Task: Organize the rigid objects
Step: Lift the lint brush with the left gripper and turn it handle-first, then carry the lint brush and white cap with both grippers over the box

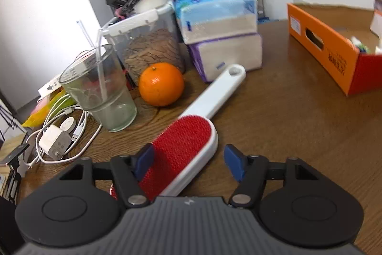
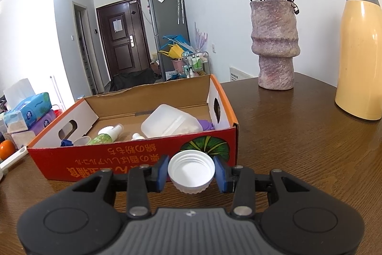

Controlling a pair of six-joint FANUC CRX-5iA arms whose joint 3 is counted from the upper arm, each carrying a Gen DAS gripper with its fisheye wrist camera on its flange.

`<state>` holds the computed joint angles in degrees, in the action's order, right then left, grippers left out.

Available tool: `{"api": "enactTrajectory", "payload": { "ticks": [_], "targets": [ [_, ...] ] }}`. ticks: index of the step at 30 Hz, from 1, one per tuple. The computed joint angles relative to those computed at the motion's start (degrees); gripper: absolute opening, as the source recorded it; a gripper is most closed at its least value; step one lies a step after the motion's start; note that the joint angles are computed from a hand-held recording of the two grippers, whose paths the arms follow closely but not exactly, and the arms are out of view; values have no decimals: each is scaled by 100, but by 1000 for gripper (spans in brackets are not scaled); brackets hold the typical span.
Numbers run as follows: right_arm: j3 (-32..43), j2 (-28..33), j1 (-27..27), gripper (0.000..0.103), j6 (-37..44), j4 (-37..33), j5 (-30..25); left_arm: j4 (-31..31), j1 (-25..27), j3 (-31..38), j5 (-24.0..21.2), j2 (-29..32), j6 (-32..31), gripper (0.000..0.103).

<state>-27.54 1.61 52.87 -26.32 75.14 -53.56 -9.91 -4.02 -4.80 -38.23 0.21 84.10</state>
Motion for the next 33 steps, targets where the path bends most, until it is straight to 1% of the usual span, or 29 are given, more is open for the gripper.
{"api": "enactTrajectory", "payload": {
  "ticks": [1, 2, 3, 4, 5, 6, 8, 9, 11, 12, 13, 14, 16, 19, 21, 23, 26, 30, 33],
  "targets": [
    [1, 1, 1, 39, 4, 3, 3, 98, 40, -33, 82, -12, 12, 71],
    [-1, -2, 0, 39, -3, 11, 7, 52, 39, -16, 121, -7, 134, 76],
    [-6, -6, 2, 39, -18, 17, 6, 58, 49, -4, 153, 13, 160, 86],
    [-10, -10, -2, 39, -27, 17, 11, 47, 53, 19, 158, 48, 163, 91],
    [-10, -11, -6, 39, -28, 10, 20, -117, 19, 110, 94, 117, 309, 94],
    [-8, -10, -8, 39, -24, 3, 32, -228, 5, 187, 28, 184, 400, 98],
    [2, -1, -10, 39, 3, -13, 46, -324, 31, 297, -74, 325, 578, 99],
    [8, 4, -11, 39, 17, -21, 50, -229, 91, 281, -67, 365, 565, 99],
    [12, 6, -12, 39, 28, -31, 47, 267, 288, 45, 179, 329, 379, 100],
    [9, 3, -14, 39, 21, -32, 44, 493, 358, -67, 275, 297, 245, 97],
    [9, 2, -15, 39, 12, -33, 41, 719, 414, -192, 372, 247, 43, 91],
    [12, 5, -18, 39, 14, -42, 40, 1037, 464, -358, 482, 172, -294, 88],
    [17, 9, -19, 39, 20, -52, 43, 1407, 473, -590, 577, 37, -685, 75],
    [15, 8, -16, 39, 29, -47, 47, 2083, 451, -1064, 772, -231, -1338, 64],
    [5, -2, -18, 39, 15, -32, 52, 2427, 401, -1337, 840, -407, -1614, 58],
    [0, -9, -21, 39, 7, -22, 63, 2609, 319, -1505, 789, -568, -1783, 56],
    [-24, -35, -27, 39, -31, 19, 98, 2417, 74, -1654, 800, -769, -1593, 56],
    [-70, -87, -43, 39, -100, 103, 158, 2003, -207, -1699, 749, -955, -940, 56],
    [-116, -138, -59, 39, -176, 182, 213, 1800, -373, -1739, 804, -1081, -527, 56]
  ]
}}
